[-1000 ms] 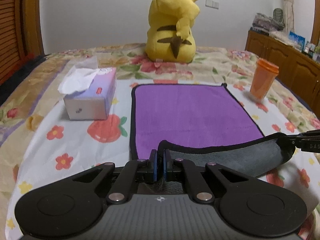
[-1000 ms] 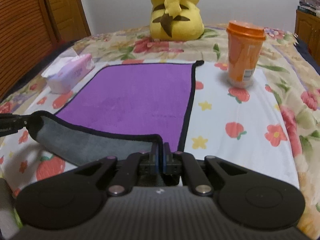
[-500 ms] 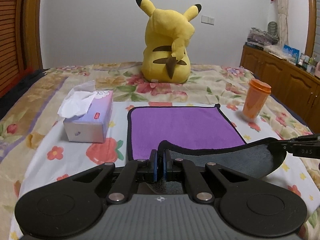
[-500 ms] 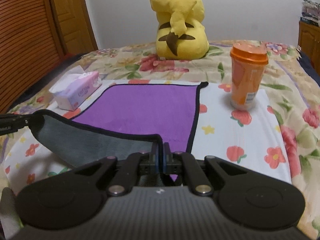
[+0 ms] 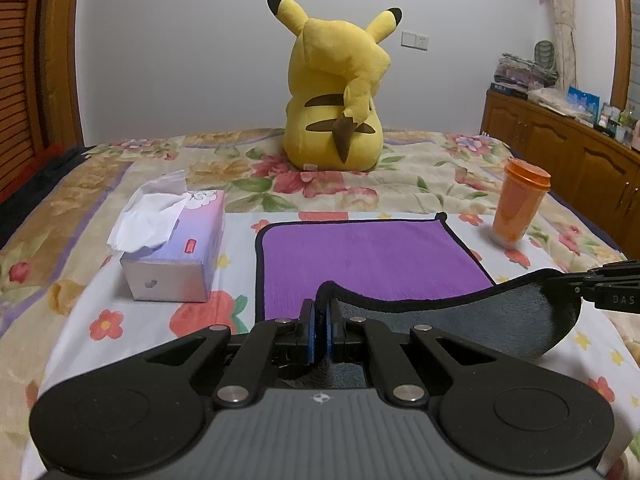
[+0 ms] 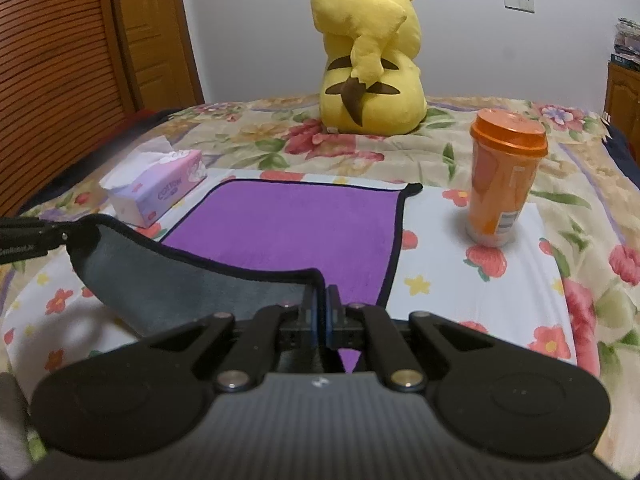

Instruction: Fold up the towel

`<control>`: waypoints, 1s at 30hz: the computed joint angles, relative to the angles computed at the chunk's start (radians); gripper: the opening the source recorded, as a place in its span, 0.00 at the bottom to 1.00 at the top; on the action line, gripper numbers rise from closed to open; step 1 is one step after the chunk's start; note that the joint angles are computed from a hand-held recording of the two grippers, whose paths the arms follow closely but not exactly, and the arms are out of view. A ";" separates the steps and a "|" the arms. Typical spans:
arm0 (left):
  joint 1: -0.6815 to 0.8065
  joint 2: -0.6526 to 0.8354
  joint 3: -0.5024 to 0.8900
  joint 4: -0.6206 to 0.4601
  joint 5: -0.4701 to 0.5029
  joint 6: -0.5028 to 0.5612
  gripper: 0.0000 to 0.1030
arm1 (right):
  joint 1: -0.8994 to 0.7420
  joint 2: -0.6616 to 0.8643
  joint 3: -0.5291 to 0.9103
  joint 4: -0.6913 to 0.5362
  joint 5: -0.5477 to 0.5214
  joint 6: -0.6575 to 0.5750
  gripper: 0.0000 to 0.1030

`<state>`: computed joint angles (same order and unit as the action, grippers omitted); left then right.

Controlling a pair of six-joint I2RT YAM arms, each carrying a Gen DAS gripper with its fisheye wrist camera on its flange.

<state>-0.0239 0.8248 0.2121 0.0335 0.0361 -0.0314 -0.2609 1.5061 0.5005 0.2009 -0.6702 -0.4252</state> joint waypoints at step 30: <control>0.041 0.373 0.078 0.285 0.063 0.060 0.08 | 0.051 0.205 0.113 0.076 0.022 0.013 0.04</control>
